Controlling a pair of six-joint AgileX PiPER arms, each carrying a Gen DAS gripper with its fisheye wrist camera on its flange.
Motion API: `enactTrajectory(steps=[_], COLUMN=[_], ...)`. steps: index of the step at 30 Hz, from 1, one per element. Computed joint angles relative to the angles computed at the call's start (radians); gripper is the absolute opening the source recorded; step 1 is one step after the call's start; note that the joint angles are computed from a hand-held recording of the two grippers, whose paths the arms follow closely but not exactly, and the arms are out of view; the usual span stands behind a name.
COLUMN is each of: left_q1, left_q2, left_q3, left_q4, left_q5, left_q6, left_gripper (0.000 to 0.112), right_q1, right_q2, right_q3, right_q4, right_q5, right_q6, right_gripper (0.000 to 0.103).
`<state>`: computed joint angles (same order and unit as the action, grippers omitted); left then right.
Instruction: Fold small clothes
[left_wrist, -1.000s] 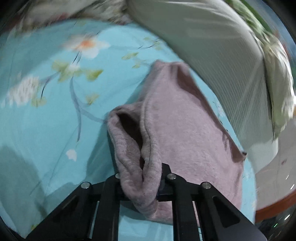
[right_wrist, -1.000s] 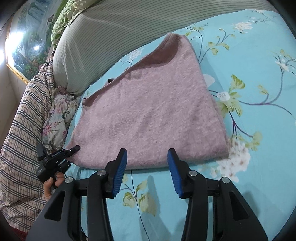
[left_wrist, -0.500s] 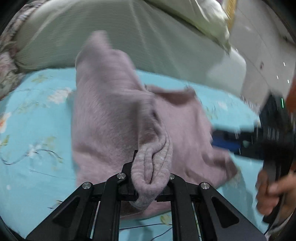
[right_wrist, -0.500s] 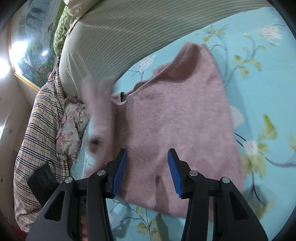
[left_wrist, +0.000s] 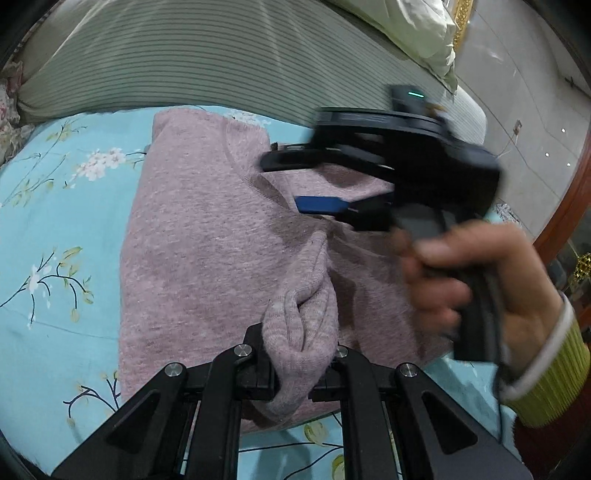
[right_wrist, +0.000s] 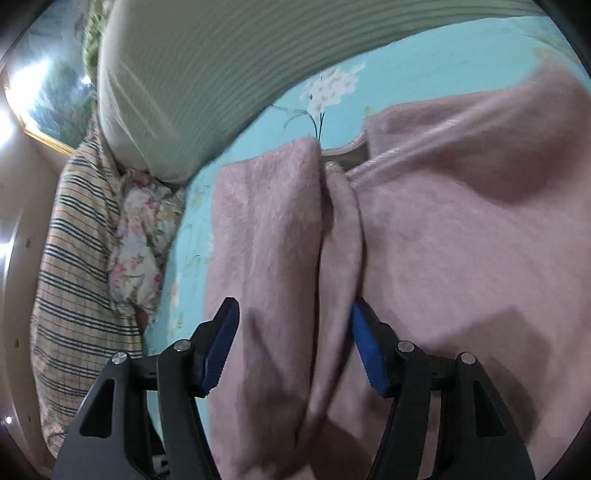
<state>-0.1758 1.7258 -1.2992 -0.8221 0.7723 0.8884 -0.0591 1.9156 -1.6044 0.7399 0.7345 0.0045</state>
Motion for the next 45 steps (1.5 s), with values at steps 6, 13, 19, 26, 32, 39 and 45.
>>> enactTrajectory(steps=[6, 13, 19, 26, 32, 39, 45], left_q1=[-0.022, -0.106, -0.252, -0.326, -0.325, -0.207, -0.036], left_q2=[-0.024, -0.037, 0.014, 0.086, 0.162, 0.14, 0.137], left_q3=[-0.017, -0.104, -0.112, -0.14, -0.228, -0.236, -0.294], left_q4=[0.043, -0.026, -0.012, 0.063, 0.098, 0.044, 0.015], left_q5=[0.0, 0.097, 0.055, 0.033, 0.069, 0.216, 0.287], left_q6=[-0.034, -0.059, -0.093, -0.136, -0.144, -0.108, -0.111], left_gripper=[0.009, 0.01, 0.01, 0.01, 0.013, 0.056, 0.079], right_q1=[0.012, -0.075, -0.21, -0.256, -0.211, -0.195, -0.27], right_q2=[-0.053, -0.303, -0.376, -0.392, -0.396, -0.556, -0.643], right_q3=[-0.024, 0.104, 0.289, 0.374, 0.365, 0.513, 0.648], right_q4=[-0.036, -0.193, -0.199, -0.144, -0.296, -0.27, -0.083], right_q5=[-0.037, -0.008, -0.007, -0.05, -0.037, -0.094, -0.075], right_q6=[-0.031, -0.025, -0.042, -0.101, 0.029, 0.035, -0.099], right_gripper=[0.021, 0.02, 0.02, 0.02, 0.03, 0.068, 0.072])
